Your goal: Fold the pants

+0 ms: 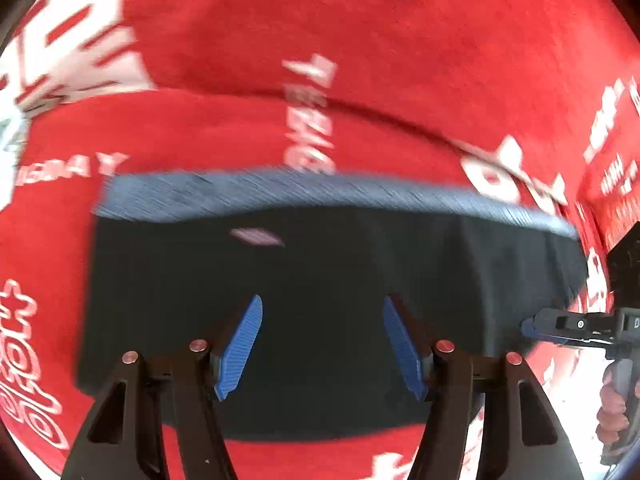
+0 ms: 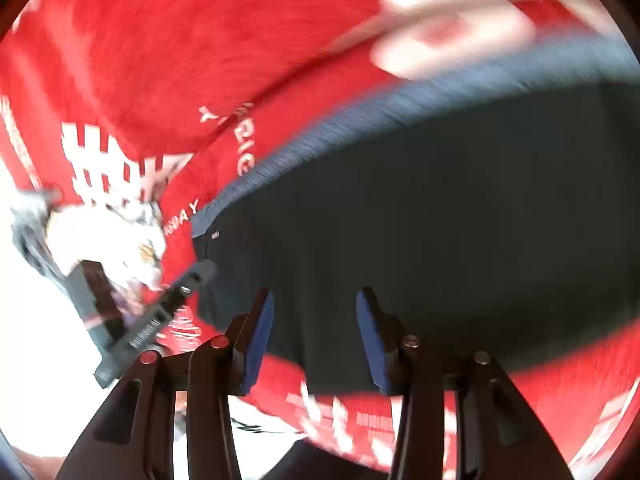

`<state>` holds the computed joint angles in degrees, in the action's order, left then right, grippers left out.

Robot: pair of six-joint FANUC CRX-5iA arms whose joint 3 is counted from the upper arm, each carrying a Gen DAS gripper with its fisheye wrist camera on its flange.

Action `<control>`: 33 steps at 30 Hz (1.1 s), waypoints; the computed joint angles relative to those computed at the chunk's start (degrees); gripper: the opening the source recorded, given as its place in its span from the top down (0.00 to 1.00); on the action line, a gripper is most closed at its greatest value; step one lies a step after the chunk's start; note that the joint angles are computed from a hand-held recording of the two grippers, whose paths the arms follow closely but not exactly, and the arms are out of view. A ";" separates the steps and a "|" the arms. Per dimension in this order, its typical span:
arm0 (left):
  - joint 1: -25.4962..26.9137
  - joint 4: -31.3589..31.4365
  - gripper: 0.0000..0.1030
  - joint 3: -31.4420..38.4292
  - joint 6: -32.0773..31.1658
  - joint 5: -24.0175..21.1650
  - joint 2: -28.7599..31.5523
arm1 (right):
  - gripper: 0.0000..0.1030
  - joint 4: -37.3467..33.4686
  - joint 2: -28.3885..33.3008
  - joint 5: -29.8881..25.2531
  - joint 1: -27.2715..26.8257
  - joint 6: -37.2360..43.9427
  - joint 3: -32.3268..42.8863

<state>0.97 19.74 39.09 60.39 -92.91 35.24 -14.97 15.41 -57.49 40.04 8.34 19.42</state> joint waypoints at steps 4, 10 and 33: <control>-2.61 -4.72 0.35 -10.22 -3.30 8.81 -6.19 | 0.54 2.44 -8.47 9.28 3.84 -12.86 -12.93; -2.77 -5.15 0.32 -8.68 -4.10 7.57 -5.02 | 0.54 6.88 -12.10 19.76 6.97 -22.31 -22.59; -4.67 -7.36 0.32 -12.96 -6.51 11.40 -7.94 | 0.85 8.47 -7.21 12.30 9.17 -13.40 -16.72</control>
